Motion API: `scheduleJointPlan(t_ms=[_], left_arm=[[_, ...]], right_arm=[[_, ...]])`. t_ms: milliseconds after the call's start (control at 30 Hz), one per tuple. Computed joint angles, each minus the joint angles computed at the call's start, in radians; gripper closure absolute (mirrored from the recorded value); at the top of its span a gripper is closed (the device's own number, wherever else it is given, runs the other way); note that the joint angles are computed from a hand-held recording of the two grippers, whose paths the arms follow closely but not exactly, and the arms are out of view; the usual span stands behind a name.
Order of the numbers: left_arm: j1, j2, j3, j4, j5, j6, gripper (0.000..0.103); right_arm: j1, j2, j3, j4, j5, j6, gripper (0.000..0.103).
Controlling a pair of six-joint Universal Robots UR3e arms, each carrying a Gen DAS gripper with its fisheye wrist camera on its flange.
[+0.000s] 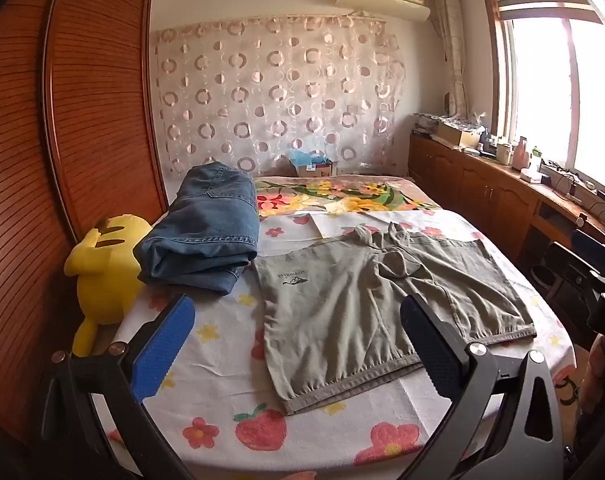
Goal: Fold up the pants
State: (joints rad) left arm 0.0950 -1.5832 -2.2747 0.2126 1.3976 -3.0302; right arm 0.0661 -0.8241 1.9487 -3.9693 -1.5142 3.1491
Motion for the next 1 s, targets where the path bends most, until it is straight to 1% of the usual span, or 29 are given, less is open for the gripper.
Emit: scheduleJointPlan(t_ms=[267,300,333,400,600,1000], left_arm=[[0.030,0.010,-0.013,-0.006,-0.039,0.005,0.000],[0.002,-0.002,-0.002,0.004,-0.005,0.006,0.000],[0.002,-0.002,-0.002,0.005,-0.003,0.004,0.000],[0.000,-0.003,-0.002,0.006,-0.001,0.005,0.000],[-0.003,-0.004,-0.001,0.008,0.003,0.005,0.000],[0.000,-0.003,-0.002,0.008,-0.002,0.008,0.000]], right_arm=[[-0.001,0.007,-0.004,-0.010,0.003,0.002,0.001],[-0.001,0.008,-0.006,-0.009,0.004,0.002,0.001],[-0.002,0.008,0.013,-0.032,0.004,0.002,0.001],[-0.003,0.006,0.017,-0.033,0.007,0.001,0.001],[-0.008,0.013,-0.003,-0.017,0.015,-0.001,0.001],[0.005,0.010,-0.004,-0.014,-0.005,0.003,0.001]])
